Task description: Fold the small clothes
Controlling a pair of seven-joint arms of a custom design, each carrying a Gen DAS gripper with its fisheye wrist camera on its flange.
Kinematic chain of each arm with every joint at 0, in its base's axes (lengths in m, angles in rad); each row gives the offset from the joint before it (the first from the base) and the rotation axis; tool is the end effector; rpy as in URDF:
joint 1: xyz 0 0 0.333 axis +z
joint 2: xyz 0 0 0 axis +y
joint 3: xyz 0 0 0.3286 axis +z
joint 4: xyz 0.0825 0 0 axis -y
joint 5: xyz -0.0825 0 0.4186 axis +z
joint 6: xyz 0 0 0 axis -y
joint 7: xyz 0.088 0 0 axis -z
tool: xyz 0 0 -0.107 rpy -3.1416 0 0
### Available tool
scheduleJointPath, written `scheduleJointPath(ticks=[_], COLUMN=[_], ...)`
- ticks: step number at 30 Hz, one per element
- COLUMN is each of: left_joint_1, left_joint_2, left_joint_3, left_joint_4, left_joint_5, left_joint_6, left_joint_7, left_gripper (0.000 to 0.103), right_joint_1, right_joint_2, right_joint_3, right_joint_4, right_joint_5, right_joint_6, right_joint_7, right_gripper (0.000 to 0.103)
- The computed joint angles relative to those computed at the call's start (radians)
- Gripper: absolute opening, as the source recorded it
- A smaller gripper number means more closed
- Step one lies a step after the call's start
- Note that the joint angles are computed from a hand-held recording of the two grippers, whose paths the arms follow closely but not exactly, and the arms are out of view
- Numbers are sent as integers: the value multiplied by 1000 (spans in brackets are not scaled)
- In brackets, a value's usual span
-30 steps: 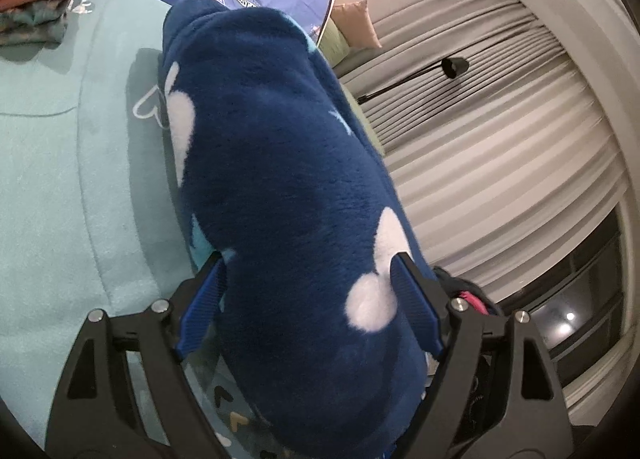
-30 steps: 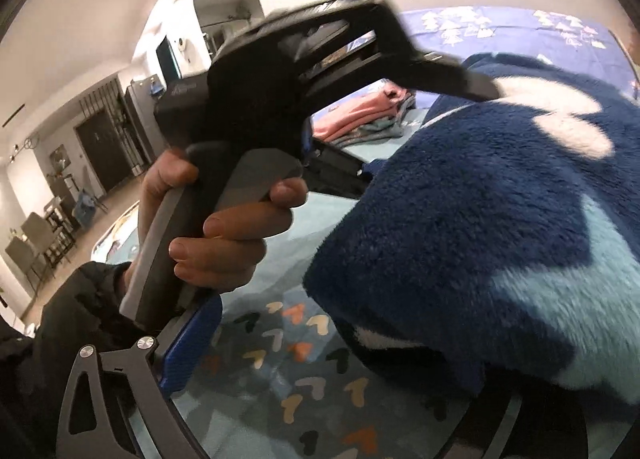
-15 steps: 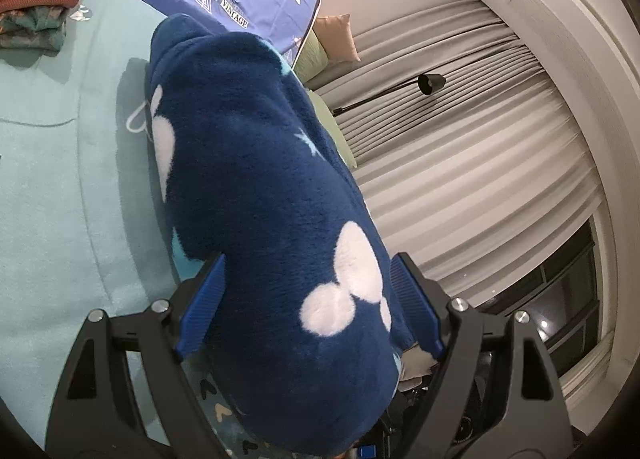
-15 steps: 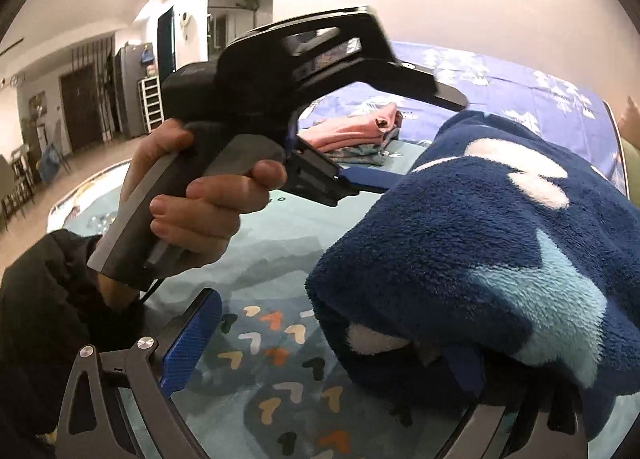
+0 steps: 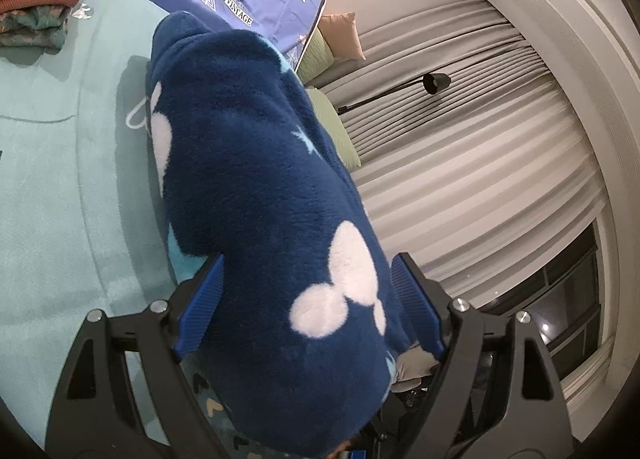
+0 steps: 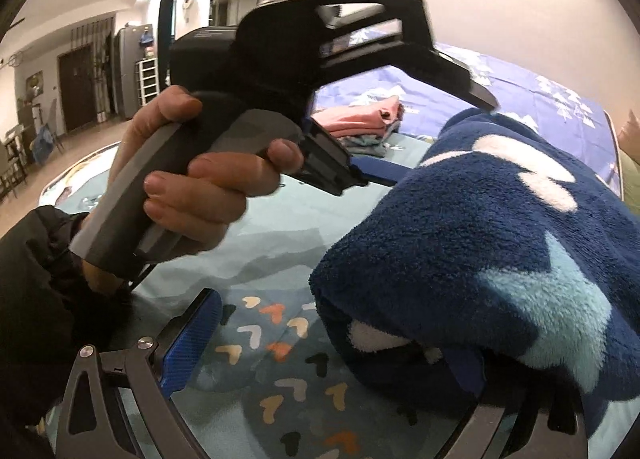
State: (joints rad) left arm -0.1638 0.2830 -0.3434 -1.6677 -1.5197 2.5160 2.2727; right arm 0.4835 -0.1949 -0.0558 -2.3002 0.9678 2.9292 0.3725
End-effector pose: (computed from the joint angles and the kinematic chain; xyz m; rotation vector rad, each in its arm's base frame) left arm 0.6423 -0.3179 0.5057 1.5099 -1.5958 1.5704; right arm 0.5171 0.1770 0.4966 -2.0825 0.9053 -0.5501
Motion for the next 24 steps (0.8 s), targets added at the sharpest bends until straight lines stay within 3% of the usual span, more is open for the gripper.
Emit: scheduleJointPath(ticks=[4,8,13,19,21,24], left_joint_1=[-8,-31,-39,-57,-67,-72], left_joint_2=[-17,-26,-44,-62,-62,-61], left_joint_3=[1,4,2,4,5,-1], left_joint_4=[-10,-13,-22,-34,-28,-22], left_joint_5=[7,67,84,95,126,134], left_joint_6=[20,74,94,114,130,138], left_joint_7=[-12,-69,-98,-103,-124,-121], left_gripper=[83,83,83,83,83,83], right_joint_1=[0,-19,-91,-82,0,201], right_joint_2=[-38,-98,-151,-240,-281,-326], right_joint_3=[0,3,29,-31,-127,-333], right_joint_4=[-48,-111,-173,-225,-220,-168], right_joint_5=[-43,-180,-362,-450,-427,-335], right_joint_6=[33,57,90,115,100,99], right_joint_7=[24,120,266,328,294,226], right_gripper=[101,101,101,101,101,101])
